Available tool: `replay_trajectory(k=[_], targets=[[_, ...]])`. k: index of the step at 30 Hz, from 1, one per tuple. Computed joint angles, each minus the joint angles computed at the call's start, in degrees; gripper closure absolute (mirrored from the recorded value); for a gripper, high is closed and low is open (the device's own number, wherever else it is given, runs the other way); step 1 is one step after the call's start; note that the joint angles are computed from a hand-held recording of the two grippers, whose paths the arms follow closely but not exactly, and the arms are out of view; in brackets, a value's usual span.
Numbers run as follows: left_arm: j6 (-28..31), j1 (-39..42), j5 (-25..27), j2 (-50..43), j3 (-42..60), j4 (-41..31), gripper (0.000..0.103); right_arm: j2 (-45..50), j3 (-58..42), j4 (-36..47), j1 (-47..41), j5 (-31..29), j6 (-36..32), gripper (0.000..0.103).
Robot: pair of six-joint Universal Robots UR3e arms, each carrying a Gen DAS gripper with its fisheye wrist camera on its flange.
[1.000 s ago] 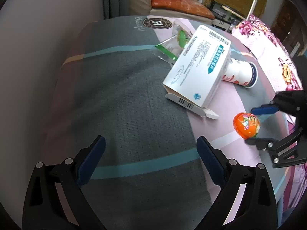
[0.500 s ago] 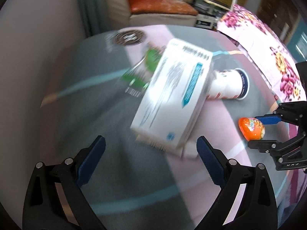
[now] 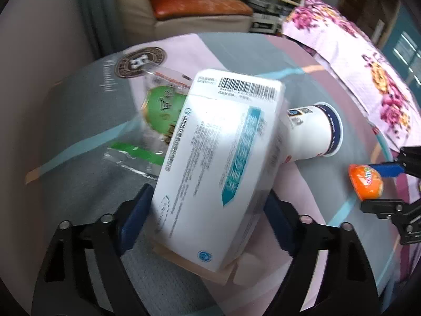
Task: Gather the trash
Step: 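Grasp the orange egg-shaped jelly cup with the right tool while the left tool grasps the white medicine box, then carry jelly cup and medicine box over the teal bin and open both tools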
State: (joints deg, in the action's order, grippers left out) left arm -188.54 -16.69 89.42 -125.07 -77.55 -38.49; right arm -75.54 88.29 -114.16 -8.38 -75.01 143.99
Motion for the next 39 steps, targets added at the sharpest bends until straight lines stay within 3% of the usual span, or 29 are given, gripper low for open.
replay_trajectory(k=[4, 13, 14, 15, 16, 19, 31, 39], targets=[[-3.48, -1.25, 1.96, 3.17, -2.61, -0.06, 0.035, -0.71, 1.24, -0.95, -1.93, 1.48, -0.30, 0.053], [-8.69, -8.88, 8.68, 10.58, -6.38, -2.40, 0.036, -3.84, 5.31, -2.06, -6.09, 5.06, -0.67, 0.053], [-9.13, -9.89, 9.28, 10.73, -6.01, -2.76, 0.041, -4.92, 6.23, -2.02, -6.92, 5.58, -0.99, 0.053], [-9.48, -10.86, 9.93, 10.80, -5.71, -3.33, 0.053, -5.60, 6.84, -2.03, -7.48, 5.91, -1.19, 0.053], [-9.88, -11.34, 9.46, 10.70, -5.01, -4.59, 0.072, -6.90, 7.88, -1.74, -8.74, 6.59, -1.75, 0.053], [-11.20, -12.13, 9.36, 9.83, -3.79, -6.49, 0.080, -9.55, 9.80, -0.62, -10.81, 7.45, -3.19, 0.053], [-16.69, -11.65, 8.20, 13.62, -7.66, -5.75, 0.082, -14.27, 13.35, 0.79, -15.58, 10.08, -5.17, 0.053], [-15.89, -18.02, 7.23, 6.43, 8.43, -10.84, 0.082, -17.75, 14.09, 2.78, -24.38, 12.72, -8.53, 0.053]])
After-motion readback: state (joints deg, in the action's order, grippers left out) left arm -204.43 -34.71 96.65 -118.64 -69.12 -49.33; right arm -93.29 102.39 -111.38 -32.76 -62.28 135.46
